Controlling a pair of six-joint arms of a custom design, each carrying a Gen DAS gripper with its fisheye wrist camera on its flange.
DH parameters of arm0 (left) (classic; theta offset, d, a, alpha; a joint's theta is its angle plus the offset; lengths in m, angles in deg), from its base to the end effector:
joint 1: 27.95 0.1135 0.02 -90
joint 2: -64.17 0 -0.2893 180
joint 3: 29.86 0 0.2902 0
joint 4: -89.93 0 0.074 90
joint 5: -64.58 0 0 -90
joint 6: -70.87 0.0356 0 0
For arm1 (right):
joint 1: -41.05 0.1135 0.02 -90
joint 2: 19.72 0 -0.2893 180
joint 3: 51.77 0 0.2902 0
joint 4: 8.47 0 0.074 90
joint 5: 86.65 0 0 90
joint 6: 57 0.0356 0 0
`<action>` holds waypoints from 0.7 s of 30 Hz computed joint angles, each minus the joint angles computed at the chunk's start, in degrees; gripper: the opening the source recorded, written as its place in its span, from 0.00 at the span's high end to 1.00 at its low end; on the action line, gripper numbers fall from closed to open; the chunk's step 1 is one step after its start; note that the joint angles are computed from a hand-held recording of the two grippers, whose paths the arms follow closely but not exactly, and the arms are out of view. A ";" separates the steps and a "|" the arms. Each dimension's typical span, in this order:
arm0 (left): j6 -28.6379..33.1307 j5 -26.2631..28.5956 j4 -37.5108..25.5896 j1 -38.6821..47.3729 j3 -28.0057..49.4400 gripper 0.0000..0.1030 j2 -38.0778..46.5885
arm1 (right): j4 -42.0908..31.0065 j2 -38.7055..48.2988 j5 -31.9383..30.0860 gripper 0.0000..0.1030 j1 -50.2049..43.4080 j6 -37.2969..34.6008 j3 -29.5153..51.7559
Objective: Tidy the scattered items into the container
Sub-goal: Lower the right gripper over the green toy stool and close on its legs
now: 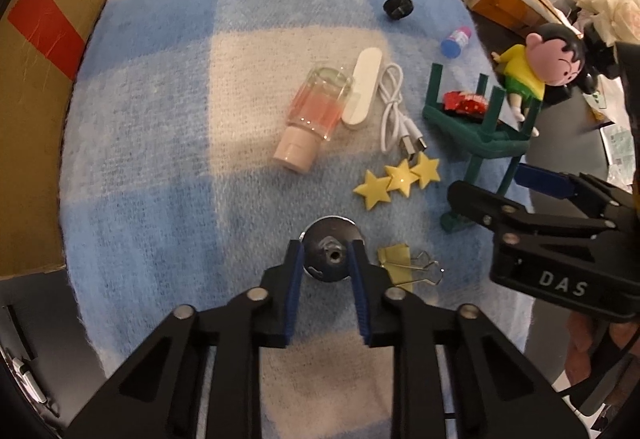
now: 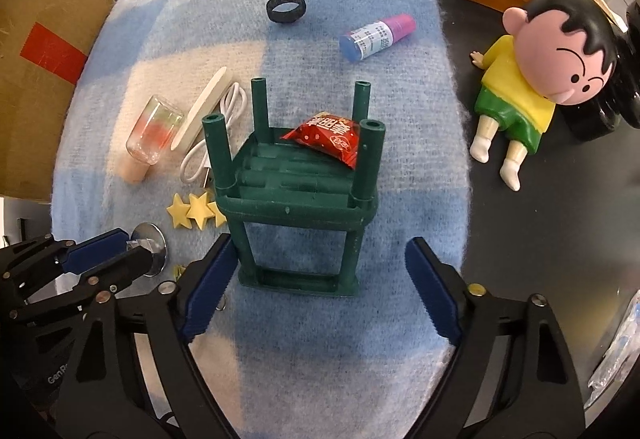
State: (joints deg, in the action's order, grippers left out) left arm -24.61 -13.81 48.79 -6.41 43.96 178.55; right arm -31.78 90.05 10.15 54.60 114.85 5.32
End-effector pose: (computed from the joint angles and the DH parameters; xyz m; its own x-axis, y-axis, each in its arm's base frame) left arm 0.3520 0.1312 0.0806 -0.8844 -0.4497 -0.1247 -0.4190 0.8829 -0.2120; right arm 0.3123 0.0709 0.0489 -0.3364 0.9300 -0.1480 0.9047 0.3628 0.2234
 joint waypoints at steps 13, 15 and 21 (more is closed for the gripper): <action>0.74 0.81 0.22 0.87 -0.77 0.86 -0.63 | 1.45 1.27 -0.71 0.41 0.51 1.34 0.87; 0.92 0.78 0.34 1.33 -0.86 0.86 -0.23 | 1.48 0.76 -0.44 0.41 0.87 1.81 0.53; 0.55 0.53 -1.21 1.62 -0.03 0.86 -1.09 | 0.40 -1.50 -0.14 0.41 1.56 2.93 -0.17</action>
State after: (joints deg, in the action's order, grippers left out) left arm -24.07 -13.28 47.58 -4.78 43.93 177.45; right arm -31.38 88.55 10.01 56.16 117.78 5.15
